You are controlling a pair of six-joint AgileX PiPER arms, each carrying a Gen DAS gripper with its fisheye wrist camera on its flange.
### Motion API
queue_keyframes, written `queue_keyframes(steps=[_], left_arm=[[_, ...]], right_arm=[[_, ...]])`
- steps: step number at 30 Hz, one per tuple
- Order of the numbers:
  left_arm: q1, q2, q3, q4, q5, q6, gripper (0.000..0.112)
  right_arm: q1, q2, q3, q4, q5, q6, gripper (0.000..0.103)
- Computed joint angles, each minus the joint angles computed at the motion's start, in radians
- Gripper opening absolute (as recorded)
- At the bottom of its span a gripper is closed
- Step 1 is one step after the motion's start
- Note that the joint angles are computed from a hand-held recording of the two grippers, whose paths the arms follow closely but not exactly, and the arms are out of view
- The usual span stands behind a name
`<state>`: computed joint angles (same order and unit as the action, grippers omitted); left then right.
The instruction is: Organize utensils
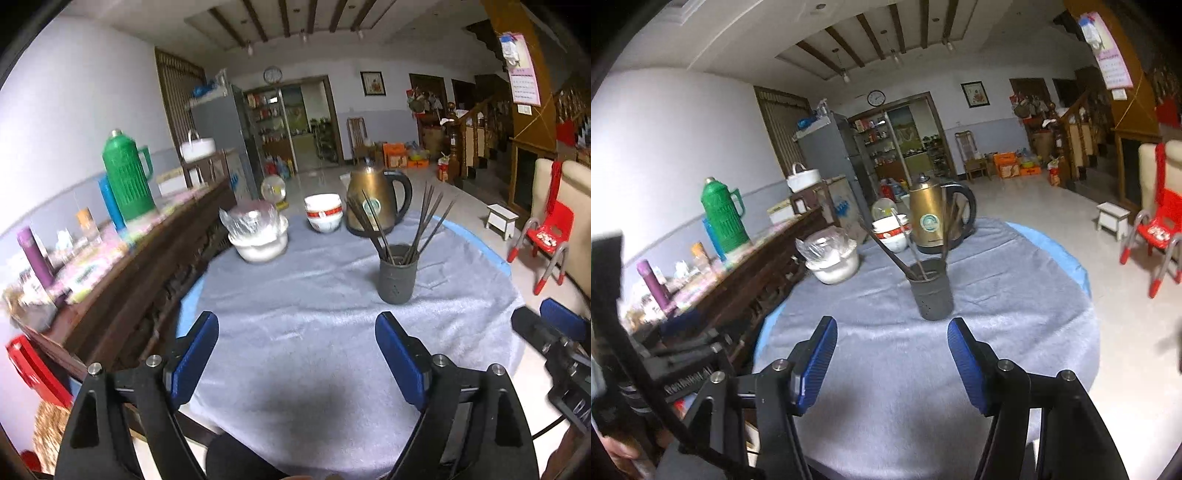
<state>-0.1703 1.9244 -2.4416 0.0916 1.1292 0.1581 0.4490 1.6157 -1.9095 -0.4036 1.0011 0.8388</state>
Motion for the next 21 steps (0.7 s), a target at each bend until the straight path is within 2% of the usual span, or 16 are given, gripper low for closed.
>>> queue_keyframes(steps=[8,21], left_arm=[[0.004,-0.117,0.187,0.026,-0.1,0.005,0.091],[0.006,-0.142,0.216,0.028,-0.095,0.009,0.091]], right_arm=[[0.061,0.0,-0.02,-0.125,0.07,0.098,0.066],[0.101,0.001,-0.048,-0.178,0.131,0.133,0.066]])
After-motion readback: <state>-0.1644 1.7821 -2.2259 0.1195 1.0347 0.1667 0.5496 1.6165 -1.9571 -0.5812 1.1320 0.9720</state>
